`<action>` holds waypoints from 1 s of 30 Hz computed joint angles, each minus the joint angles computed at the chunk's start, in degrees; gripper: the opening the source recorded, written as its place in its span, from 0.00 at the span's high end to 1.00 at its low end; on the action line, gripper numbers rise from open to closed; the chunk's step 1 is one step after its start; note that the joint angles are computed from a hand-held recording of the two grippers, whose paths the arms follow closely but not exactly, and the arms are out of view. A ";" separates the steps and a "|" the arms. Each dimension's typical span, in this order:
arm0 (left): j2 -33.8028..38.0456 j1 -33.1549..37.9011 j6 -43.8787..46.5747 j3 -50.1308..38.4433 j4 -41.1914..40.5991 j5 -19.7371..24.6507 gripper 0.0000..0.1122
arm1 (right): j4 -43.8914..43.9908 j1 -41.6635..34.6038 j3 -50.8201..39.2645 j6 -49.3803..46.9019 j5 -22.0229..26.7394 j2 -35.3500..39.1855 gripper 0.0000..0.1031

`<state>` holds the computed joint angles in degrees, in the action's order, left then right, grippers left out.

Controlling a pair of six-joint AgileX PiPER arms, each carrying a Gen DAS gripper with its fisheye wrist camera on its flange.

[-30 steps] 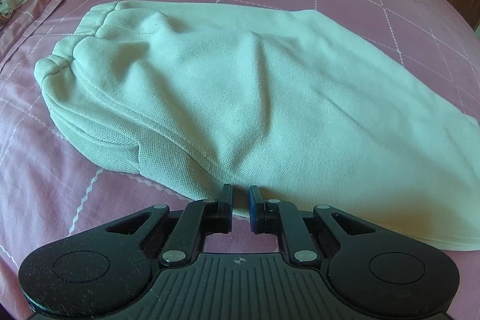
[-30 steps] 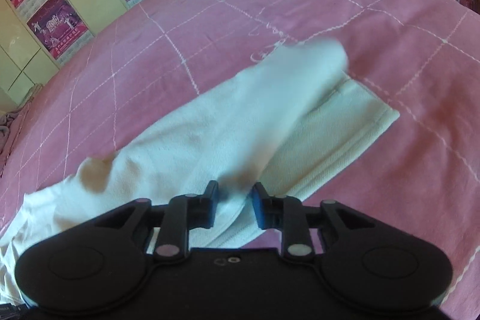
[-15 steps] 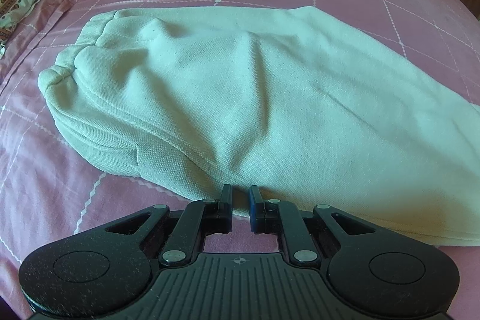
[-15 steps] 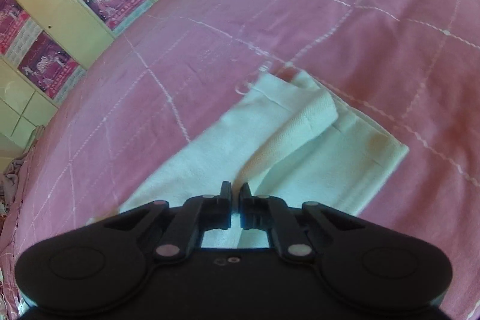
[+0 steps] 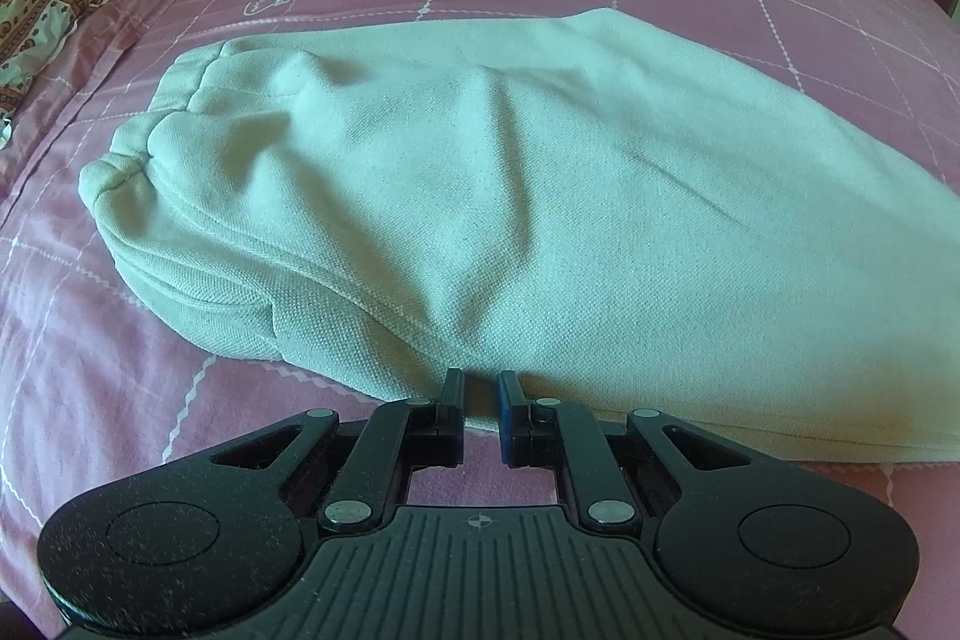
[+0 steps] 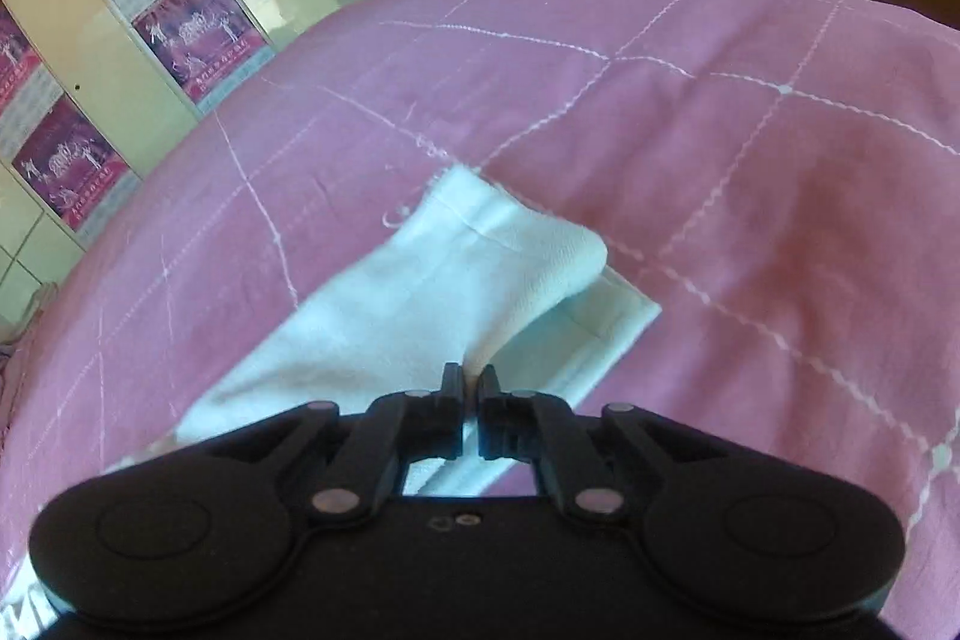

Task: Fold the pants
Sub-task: 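Open both grippers and release the folded sweatpants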

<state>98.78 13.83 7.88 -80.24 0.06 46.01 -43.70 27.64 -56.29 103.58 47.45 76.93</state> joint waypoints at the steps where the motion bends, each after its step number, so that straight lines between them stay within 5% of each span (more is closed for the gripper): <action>1: 0.09 0.04 -0.13 -0.17 -0.04 0.17 0.90 | -0.71 0.96 0.40 1.39 0.43 0.03 0.96; 7: 0.21 0.13 0.43 -0.24 -0.21 0.18 0.90 | 0.69 -2.36 1.83 3.48 -2.86 -2.15 0.80; 10: 0.12 0.02 0.34 0.07 0.05 -0.17 0.90 | 1.39 -3.98 2.42 3.19 -2.27 -3.38 0.81; 15: -0.09 0.15 0.55 0.25 -0.26 -0.14 0.90 | 4.00 -4.89 1.79 -2.62 -2.44 -3.83 0.95; 18: 0.01 0.01 0.59 0.10 0.08 -0.05 0.90 | 0.02 -1.61 0.97 -2.37 3.47 -3.50 0.95; 20: -0.03 0.00 0.59 0.04 0.08 0.03 0.90 | 4.61 -4.30 2.38 -6.40 1.99 -2.86 0.97; 23: -0.83 -0.49 0.94 1.10 1.08 -1.01 0.90 | -1.65 0.91 0.30 -1.10 10.46 -2.18 0.75; 25: -2.46 -2.59 -0.66 2.50 4.72 -2.27 0.90 | -5.08 3.30 -0.08 2.93 13.95 -3.22 0.75; 30: -5.00 -8.13 2.50 0.41 -1.79 -0.01 0.90 | -1.95 2.40 -7.14 -13.84 5.28 0.79 0.75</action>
